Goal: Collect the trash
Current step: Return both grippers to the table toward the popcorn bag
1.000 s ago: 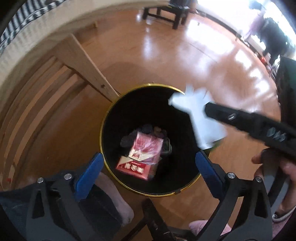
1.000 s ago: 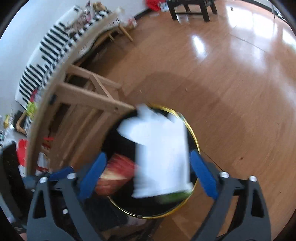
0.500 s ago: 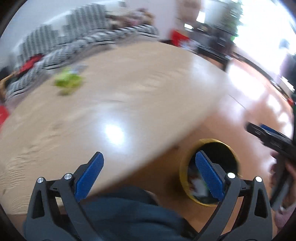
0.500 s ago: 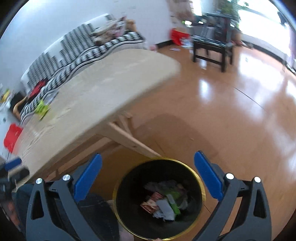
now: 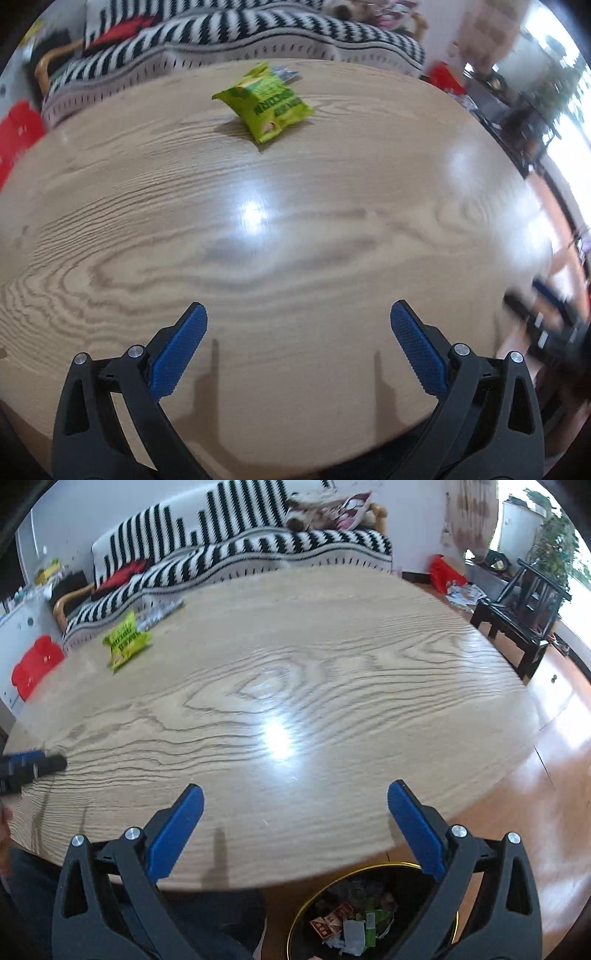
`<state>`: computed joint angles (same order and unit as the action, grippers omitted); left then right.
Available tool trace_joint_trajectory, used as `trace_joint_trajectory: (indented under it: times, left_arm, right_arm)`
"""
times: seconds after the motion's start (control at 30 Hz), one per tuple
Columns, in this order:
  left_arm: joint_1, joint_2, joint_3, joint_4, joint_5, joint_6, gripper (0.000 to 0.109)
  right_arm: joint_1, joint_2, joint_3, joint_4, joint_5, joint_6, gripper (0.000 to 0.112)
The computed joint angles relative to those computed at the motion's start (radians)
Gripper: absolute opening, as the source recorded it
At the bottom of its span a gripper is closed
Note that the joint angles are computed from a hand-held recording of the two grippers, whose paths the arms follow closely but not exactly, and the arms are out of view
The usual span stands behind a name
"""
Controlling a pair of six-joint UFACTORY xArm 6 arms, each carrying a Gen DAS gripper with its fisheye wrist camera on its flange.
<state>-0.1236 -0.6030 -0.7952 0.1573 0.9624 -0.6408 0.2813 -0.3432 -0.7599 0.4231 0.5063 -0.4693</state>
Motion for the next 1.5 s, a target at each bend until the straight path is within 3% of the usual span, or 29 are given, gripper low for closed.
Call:
trace_joint_trajectory:
  times: [0.2, 0.3, 0.47, 0.67, 0.8, 0.9, 1.07, 1.17, 1.3, 1.4, 1.5]
  left_arm:
    - [0.103, 0.16, -0.091, -0.098, -0.038, -0.014, 0.097]
    - [0.082, 0.215, -0.129, 0.014, -0.031, -0.062, 0.097]
    - [0.082, 0.349, -0.249, 0.102, 0.011, 0.006, 0.097]
    - [0.174, 0.488, -0.405, -0.044, -0.001, 0.155, 0.097]
    - [0.223, 0.581, -0.51, -0.126, -0.007, 0.148, 0.097]
    - [0.238, 0.643, -0.575, -0.094, 0.008, 0.119, 0.097]
    - [0.244, 0.65, -0.566, 0.027, 0.009, 0.151, 0.097]
    - [0.278, 0.627, -0.533, 0.035, -0.011, 0.179, 0.097]
    - [0.327, 0.613, -0.53, 0.004, 0.017, 0.239, 0.097]
    - [0.35, 0.622, -0.552, -0.037, 0.045, 0.341, 0.097]
    - [0.366, 0.641, -0.587, -0.067, 0.083, 0.405, 0.097]
  right_arm:
    - [0.014, 0.052, -0.015, -0.118, -0.05, 0.051, 0.097]
    - [0.016, 0.096, -0.046, -0.08, -0.078, 0.006, 0.097]
    - [0.036, 0.212, -0.16, -0.059, -0.081, -0.023, 0.097]
    - [0.046, 0.367, -0.351, -0.045, -0.013, -0.065, 0.098]
    - [0.046, 0.437, -0.443, -0.054, 0.022, -0.064, 0.098]
    - [0.052, 0.473, -0.488, -0.069, 0.028, -0.042, 0.098]
    - [0.077, 0.532, -0.559, -0.1, 0.027, 0.013, 0.098]
    - [0.097, 0.583, -0.63, -0.117, 0.044, 0.038, 0.098]
    - [0.119, 0.665, -0.758, -0.177, 0.104, 0.155, 0.098]
    - [0.12, 0.747, -0.922, -0.028, 0.245, 0.205, 0.098]
    - [0.139, 0.825, -1.062, 0.046, 0.325, 0.282, 0.098]
